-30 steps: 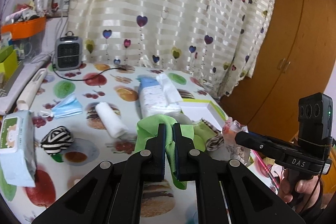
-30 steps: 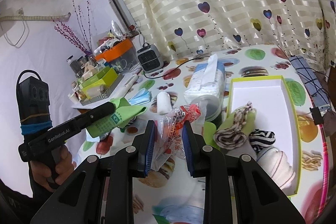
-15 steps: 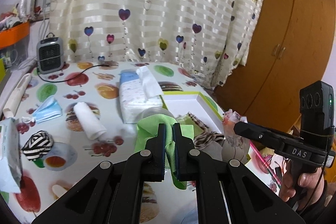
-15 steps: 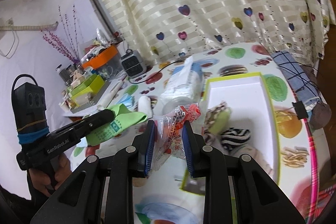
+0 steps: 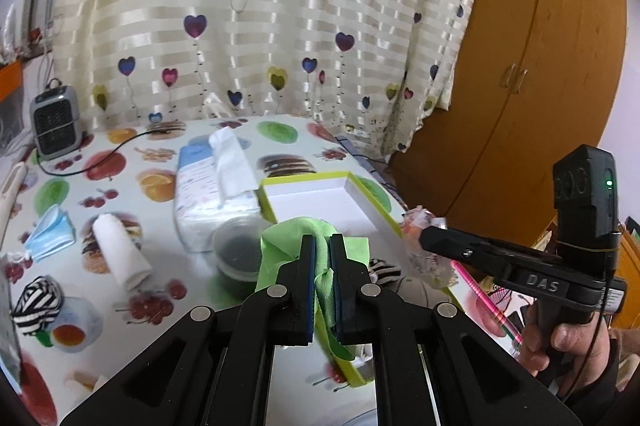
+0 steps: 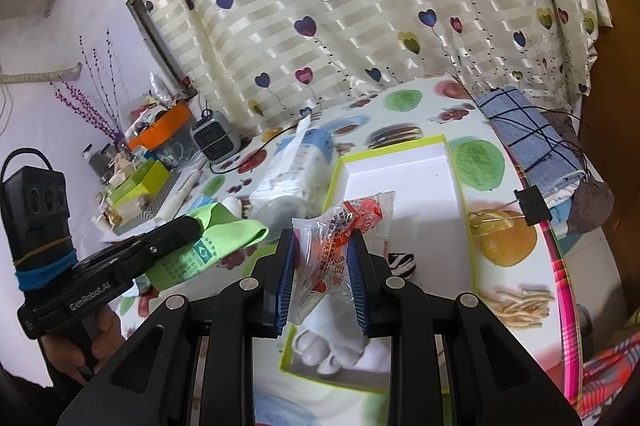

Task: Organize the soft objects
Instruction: 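Lower the snack bag into the box and open the right gripper, then lower the green cloth into the box and open the left gripper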

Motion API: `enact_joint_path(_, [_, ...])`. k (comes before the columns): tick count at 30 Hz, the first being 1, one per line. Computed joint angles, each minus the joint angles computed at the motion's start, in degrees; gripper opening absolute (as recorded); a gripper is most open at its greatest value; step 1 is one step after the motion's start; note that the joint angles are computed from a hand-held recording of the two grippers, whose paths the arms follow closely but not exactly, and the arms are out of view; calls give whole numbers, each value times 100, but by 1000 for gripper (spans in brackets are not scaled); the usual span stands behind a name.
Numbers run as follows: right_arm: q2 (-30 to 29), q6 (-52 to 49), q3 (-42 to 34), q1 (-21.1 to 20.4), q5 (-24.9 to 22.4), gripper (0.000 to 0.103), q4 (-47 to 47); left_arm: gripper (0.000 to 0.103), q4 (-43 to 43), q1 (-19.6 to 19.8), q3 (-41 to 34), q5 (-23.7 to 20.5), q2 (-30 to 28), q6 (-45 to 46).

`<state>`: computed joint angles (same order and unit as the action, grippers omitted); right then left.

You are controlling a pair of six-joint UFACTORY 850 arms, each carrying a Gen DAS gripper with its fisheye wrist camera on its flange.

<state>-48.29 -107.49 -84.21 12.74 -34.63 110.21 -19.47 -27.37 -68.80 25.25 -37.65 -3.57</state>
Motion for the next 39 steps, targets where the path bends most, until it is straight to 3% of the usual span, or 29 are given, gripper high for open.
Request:
enact_joint_path(8, [-556,577,-774,-38,269,27,-565,6,-110,-19,-382,-229,-238,211])
enact_joint_path(14, [-1032,1534,-1417,-17,727,27,-1471,6,-288,-28,-714,-450,-459,453])
enact_joint_path(19, [-1279,2552,-1783,-9,833,27,-2548,6,-246,-45,-998,-634,-648,504])
enact_joint_path(21, [-1239,2424,-1716,-17,844,28,-2455,6,-274,-54,-1101,-699,-715,562])
enact_joint_path(25, [-1049,1843,-1434,-43,843,39,-1956,6,-261,-67,-1283,-806,-831,602])
enact_joint_path(32, [-666,750,-852,-144,585,40,-881,6,-301,-85,-1562,-985,-1013,695])
enact_joint_path(39, [-497,447,-576,-259,450,40,-462,6,-339,-79,-1853,-1139,-1196,754])
